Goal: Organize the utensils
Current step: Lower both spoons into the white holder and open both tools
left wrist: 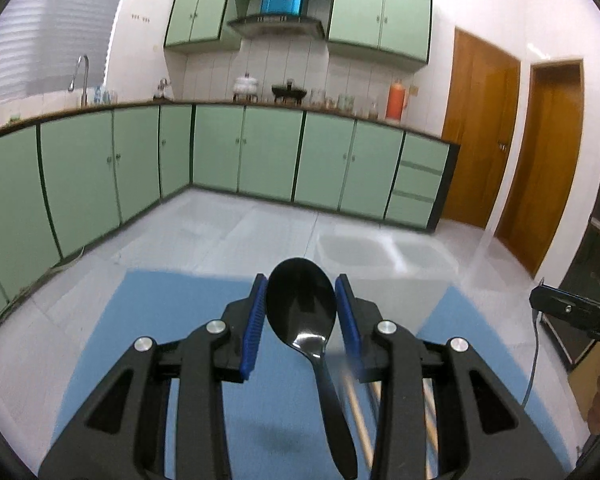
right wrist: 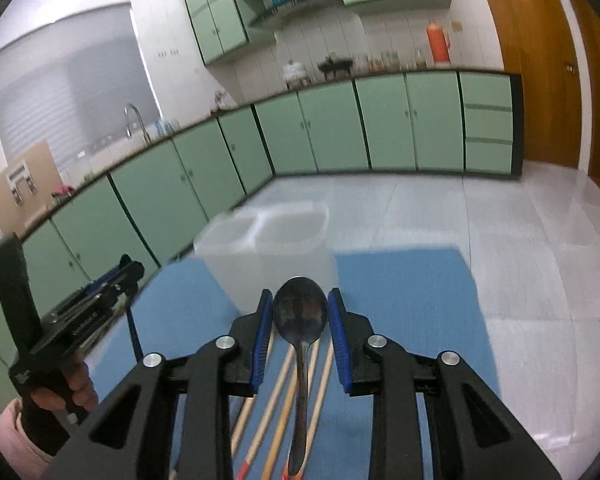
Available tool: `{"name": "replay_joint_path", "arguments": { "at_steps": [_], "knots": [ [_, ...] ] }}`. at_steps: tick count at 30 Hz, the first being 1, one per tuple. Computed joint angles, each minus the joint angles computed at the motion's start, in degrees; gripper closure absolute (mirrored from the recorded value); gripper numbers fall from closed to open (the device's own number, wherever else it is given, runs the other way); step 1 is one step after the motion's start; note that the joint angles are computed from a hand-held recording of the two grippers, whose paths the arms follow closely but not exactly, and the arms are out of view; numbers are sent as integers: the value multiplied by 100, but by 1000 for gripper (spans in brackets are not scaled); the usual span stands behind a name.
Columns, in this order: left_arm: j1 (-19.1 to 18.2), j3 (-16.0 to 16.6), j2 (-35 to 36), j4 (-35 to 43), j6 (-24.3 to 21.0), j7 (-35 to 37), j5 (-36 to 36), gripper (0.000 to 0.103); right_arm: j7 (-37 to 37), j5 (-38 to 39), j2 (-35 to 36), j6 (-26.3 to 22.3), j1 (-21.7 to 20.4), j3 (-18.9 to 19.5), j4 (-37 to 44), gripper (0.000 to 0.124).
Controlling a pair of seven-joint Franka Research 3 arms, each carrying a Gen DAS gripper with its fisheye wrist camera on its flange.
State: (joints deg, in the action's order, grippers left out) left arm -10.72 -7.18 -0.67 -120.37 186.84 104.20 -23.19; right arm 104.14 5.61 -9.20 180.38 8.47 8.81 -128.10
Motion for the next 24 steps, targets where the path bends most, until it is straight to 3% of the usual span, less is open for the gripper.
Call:
{"name": "replay_joint_path", "arguments": {
  "at_steps": [1, 3, 6, 8, 9, 12, 14, 16, 20, 24],
  "knots": [
    [-42, 102, 80, 106, 42, -414, 474, 70, -74, 28, 112, 11, 30, -64, 190, 96],
    [-558, 794, 319, 484, 123, -1513, 1665, 70, 47, -195, 309, 121, -137, 11, 533, 96],
    [-860, 1122, 652, 1060, 161, -1883, 2015, 70, 246, -476, 653, 192, -196, -39, 1081, 96],
    [-1096, 1374, 927, 1511, 183, -2071, 2185, 70, 847, -1166, 935, 252, -188, -174, 1458, 96],
    [-1107, 1384, 1107, 1795, 176, -2153, 2245, 70, 1354, -1737, 1152, 257, -39, -423, 1769, 96],
    [-1151, 1422, 1552, 2470, 112, -2382, 2437, 70, 1727, -2092, 1657, 253, 378, -940, 2455, 96],
    [-1385, 1705, 1825, 2821, 65, -2570, 2586, 70, 1976, -2312, 2022, 208, 834, -1497, 2902, 96],
    [-1525, 1886, 2168, 3244, -77, -2756, 2722, 70, 1976, -2244, 2315, 194, 1065, -1778, 3186, 96],
    [-1495, 1898, 2619, 3733, -315, -2976, 3028, 70, 1807, -1891, 2899, -10, 1208, -1962, 3761, 96],
    [-1311, 1686, 2813, 3831, -552, -3179, 3257, 70, 1319, -1395, 3163, -144, 992, -1646, 3876, 96]
  ]
}}
